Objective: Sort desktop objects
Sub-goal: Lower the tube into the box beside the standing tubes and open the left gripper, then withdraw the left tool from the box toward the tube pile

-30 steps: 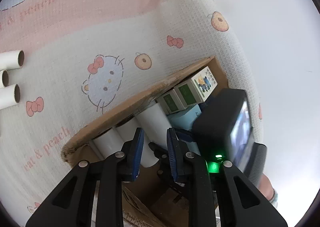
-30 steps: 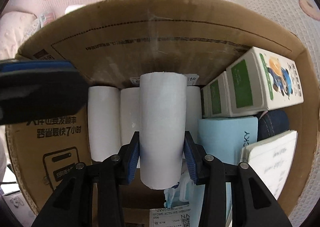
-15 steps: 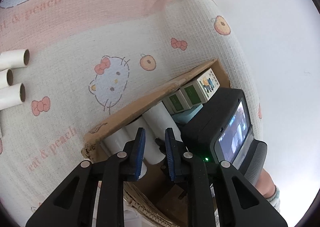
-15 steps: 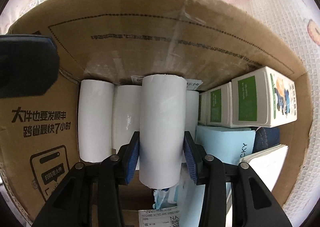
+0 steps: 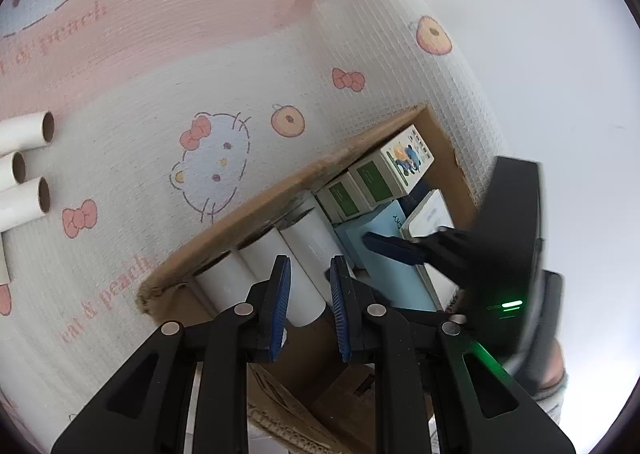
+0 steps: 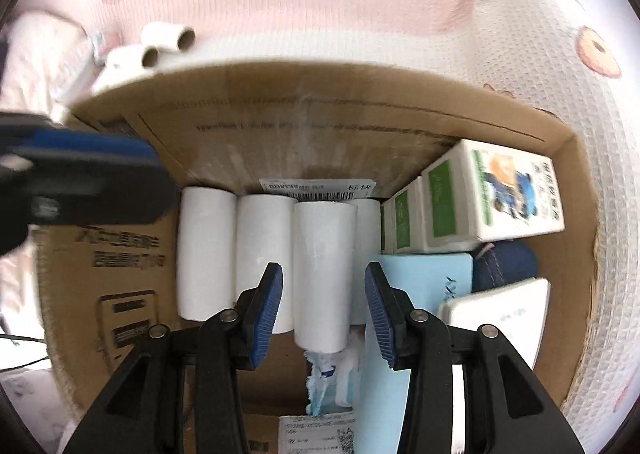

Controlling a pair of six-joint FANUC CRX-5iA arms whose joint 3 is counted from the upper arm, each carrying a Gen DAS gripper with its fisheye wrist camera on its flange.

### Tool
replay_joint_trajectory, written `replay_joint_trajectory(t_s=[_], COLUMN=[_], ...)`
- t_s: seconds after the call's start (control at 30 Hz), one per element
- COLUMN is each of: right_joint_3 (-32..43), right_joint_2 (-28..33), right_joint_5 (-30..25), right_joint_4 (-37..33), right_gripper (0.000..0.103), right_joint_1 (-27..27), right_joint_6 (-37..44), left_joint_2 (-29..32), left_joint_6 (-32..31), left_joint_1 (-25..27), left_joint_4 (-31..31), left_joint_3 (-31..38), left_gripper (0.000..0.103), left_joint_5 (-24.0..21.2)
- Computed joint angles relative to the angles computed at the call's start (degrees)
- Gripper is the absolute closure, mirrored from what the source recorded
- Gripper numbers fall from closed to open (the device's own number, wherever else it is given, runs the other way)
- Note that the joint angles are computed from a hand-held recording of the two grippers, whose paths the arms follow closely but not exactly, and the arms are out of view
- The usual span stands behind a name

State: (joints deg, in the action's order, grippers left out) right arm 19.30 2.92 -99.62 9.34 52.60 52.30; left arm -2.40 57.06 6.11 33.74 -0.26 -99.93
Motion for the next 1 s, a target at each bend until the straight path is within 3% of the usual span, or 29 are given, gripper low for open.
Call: replay_joint_trajectory(t_s=[0.13, 0.27, 0.3, 0.33, 0.37, 0.47, 0.7, 1.0], right_joint_3=[-0.6, -2.3, -3.8, -5.3, -6.2, -7.7, -9.7, -9.2], right_joint_2=[-3.9, -6.1, -7.7, -8.9, -9.4, -9.7, -10.7, -9.1], right_joint_5=[1.4, 3.8, 4.4, 4.7, 5.0, 5.3, 4.1, 2.6], right_joint_4=[-2.2, 1.6, 2.1, 2.7, 3.0, 3.6, 3.8, 3.9], right_gripper=[0.063, 0.065, 0.07, 0.086, 0.089, 0.089, 0.089, 0.088], right_joint_1=[-1.0, -1.6, -0.5, 0.4, 1.4, 2.1, 1.9, 1.2], right_joint_6=[-3.1, -4.9, -7.0, -8.4, -9.6, -10.5, -12.0, -10.5], left_joint_2=[0.1, 0.9, 1.2, 1.4, 1.7, 2.1, 2.7, 2.1], left_joint_6=[0.7, 2.1, 3.1, 3.7, 4.5, 6.7, 8.3, 13.7], left_joint_1=[-3.0, -6.7, -7.6, -8.1, -8.8, -10.4, -13.2, -13.6], left_joint_4=[-2.3, -3.8, -4.2, -4.5, -4.6, -4.7, -6.6, -10.1], left_joint_3=[1.0, 1.3, 1.1, 0.9, 0.6, -0.7, -2.1, -2.5], left_gripper=[0.081, 0.081, 0.081, 0.081, 0.084, 0.09, 0.09, 0.09], left_joint_5=[-0.2, -0.1, 0.1, 0.3, 0.5, 1.5, 1.7, 5.5])
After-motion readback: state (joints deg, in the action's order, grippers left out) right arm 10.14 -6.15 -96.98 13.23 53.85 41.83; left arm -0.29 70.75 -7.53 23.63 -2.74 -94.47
